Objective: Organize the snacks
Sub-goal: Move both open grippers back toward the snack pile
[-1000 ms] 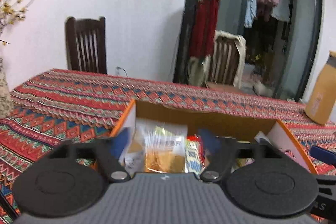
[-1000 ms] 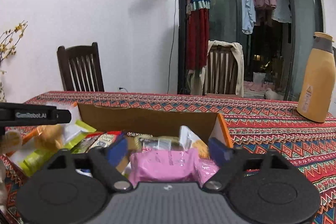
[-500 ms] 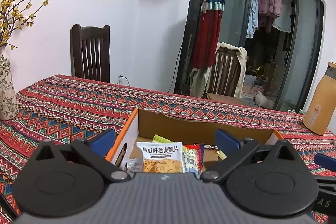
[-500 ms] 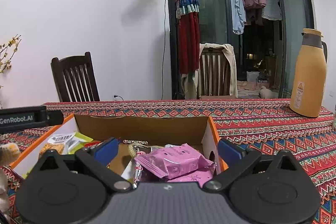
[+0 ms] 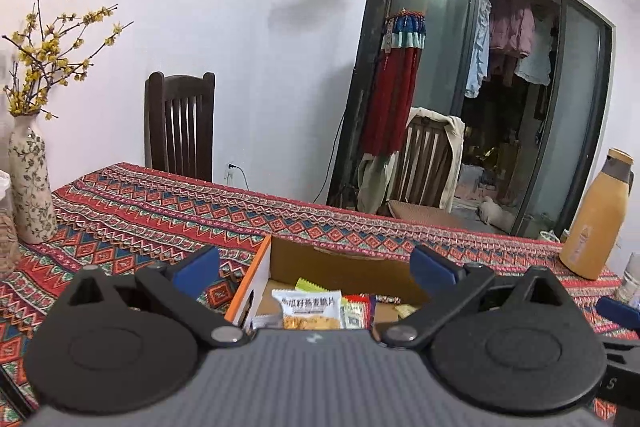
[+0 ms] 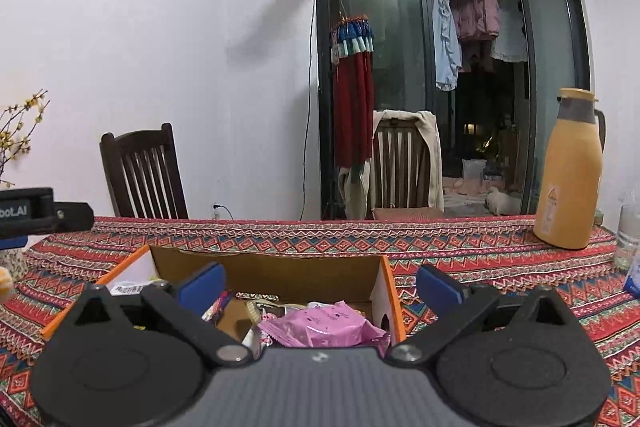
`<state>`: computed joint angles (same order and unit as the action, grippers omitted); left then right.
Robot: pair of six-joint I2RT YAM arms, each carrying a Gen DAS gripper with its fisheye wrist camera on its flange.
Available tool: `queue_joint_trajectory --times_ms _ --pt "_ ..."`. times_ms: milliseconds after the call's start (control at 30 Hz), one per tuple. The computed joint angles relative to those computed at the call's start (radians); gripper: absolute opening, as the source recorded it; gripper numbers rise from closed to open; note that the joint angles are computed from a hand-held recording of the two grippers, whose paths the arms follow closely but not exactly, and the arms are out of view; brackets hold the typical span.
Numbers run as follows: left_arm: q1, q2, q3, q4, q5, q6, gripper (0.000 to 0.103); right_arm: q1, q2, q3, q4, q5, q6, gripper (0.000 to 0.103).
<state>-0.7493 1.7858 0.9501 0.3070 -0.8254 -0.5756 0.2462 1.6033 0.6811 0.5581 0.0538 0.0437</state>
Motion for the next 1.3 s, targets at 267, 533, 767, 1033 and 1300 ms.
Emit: queue_joint_trajectory --times_ms 267,533,767,1033,1300 --pt "-0.044 -0.075 -0.109 -0.044 0.006 -0.061 0.103 0.015 -0.144 -0.124 -0.056 0.015 -0.010 0.103" --pt "-0.109 -0.145 -0.243 -0.084 0.011 -0.174 0.103 0.028 -0.259 -0.248 -0.123 0.029 -0.004 0.103" --pt "-0.183 -0.151 -0.322 -0.142 -0.014 -0.253 0.103 0.054 -0.357 -0.350 -0.189 0.047 0.005 0.103" --pt "-0.256 -0.156 -0.415 -0.167 -0.016 -0.342 0.103 0.103 -0.463 -0.436 -0.283 0.079 0.024 0.103" --pt "-0.264 -0.111 -0.466 -0.108 0.006 -0.371 0.103 0.172 -0.596 -0.490 -0.408 0.130 0.070 0.103"
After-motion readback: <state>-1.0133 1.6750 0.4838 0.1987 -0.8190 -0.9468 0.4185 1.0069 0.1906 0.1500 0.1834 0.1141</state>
